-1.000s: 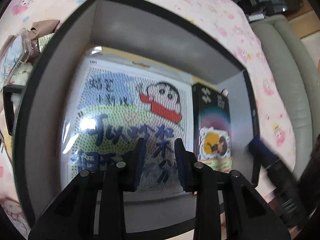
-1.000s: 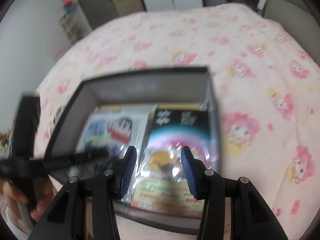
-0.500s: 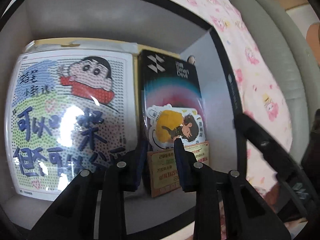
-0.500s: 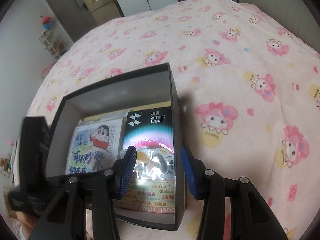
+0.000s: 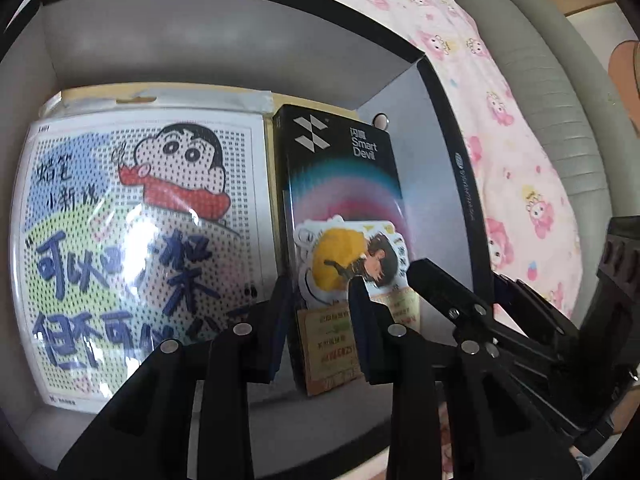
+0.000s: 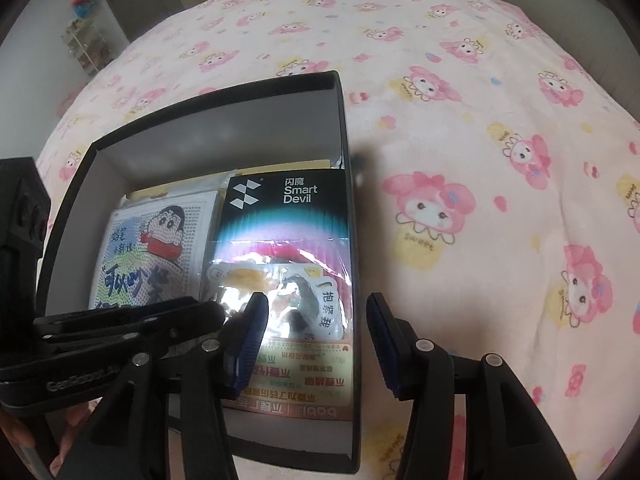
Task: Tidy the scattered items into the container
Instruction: 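Move both grippers back toward the pile beside the black box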
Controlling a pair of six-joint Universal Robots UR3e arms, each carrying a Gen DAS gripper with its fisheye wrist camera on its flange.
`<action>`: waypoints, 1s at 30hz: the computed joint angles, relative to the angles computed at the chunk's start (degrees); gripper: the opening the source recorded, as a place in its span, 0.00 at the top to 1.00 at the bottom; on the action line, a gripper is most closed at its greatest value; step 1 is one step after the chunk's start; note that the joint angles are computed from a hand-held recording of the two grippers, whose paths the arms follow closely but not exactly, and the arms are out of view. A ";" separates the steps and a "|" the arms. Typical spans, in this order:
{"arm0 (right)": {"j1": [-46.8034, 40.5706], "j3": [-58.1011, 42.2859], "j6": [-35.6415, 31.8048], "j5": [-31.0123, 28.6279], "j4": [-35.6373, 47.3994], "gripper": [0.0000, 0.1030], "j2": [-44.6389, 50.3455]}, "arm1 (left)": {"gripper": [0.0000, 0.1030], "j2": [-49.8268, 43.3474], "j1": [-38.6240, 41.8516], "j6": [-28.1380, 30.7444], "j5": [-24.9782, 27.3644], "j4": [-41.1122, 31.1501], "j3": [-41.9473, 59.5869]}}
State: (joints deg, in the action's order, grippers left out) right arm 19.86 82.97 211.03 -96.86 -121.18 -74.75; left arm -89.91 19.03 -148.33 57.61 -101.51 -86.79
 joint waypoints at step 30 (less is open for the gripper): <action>28.44 -37.06 15.22 -21.08 18.30 0.48 12.51 | 0.62 23.44 39.64 51.15 -2.84 -47.42 17.25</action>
